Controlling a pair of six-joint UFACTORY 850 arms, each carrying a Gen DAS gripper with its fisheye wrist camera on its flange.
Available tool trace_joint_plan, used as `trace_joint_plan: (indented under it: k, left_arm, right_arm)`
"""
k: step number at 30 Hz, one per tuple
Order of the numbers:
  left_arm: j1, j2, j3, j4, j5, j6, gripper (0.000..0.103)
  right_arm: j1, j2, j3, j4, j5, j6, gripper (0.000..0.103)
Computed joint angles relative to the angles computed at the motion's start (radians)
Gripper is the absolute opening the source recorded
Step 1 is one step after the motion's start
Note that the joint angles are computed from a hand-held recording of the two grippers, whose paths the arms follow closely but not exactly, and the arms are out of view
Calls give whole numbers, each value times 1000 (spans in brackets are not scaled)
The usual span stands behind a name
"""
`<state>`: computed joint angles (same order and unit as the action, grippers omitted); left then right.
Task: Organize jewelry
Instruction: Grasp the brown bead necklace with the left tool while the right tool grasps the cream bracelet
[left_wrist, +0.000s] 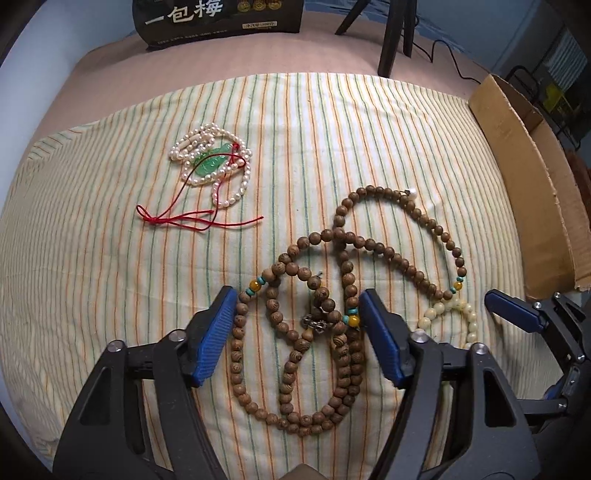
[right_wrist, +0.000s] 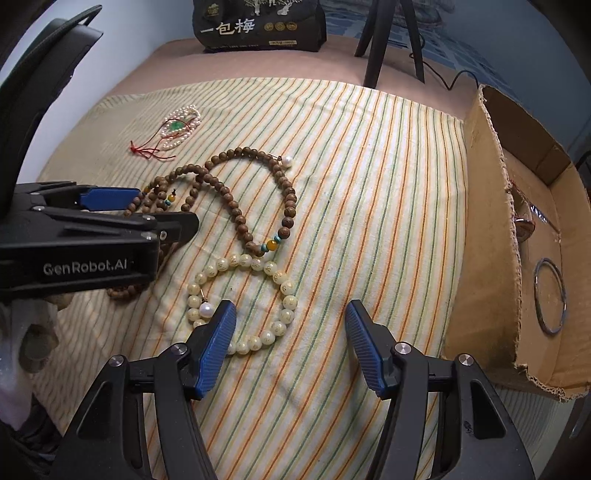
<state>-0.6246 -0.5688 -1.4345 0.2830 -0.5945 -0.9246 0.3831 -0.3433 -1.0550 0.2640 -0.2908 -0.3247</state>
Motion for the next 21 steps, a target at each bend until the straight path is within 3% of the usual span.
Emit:
trace_joint_plan:
  k: [3, 4, 8, 11, 21]
  left_arm:
    - [-2, 1, 2, 24, 13, -16, 55]
    - [-4, 11, 15, 26, 20, -22, 47]
    - [1, 26, 33, 22, 51, -40, 20]
    - [1, 44, 51, 12, 73, -44, 15]
    - [8, 141, 110, 53, 174, -108, 9]
  right_arm:
    - [5, 7, 11, -8, 14, 2, 50]
    - [6, 9, 12, -4, 17, -8, 47]
    - [1, 6, 7, 112, 8, -137, 17]
    - [-5, 3, 4, 200, -4, -231, 8]
    - [-21, 29, 15, 403, -26, -432, 6]
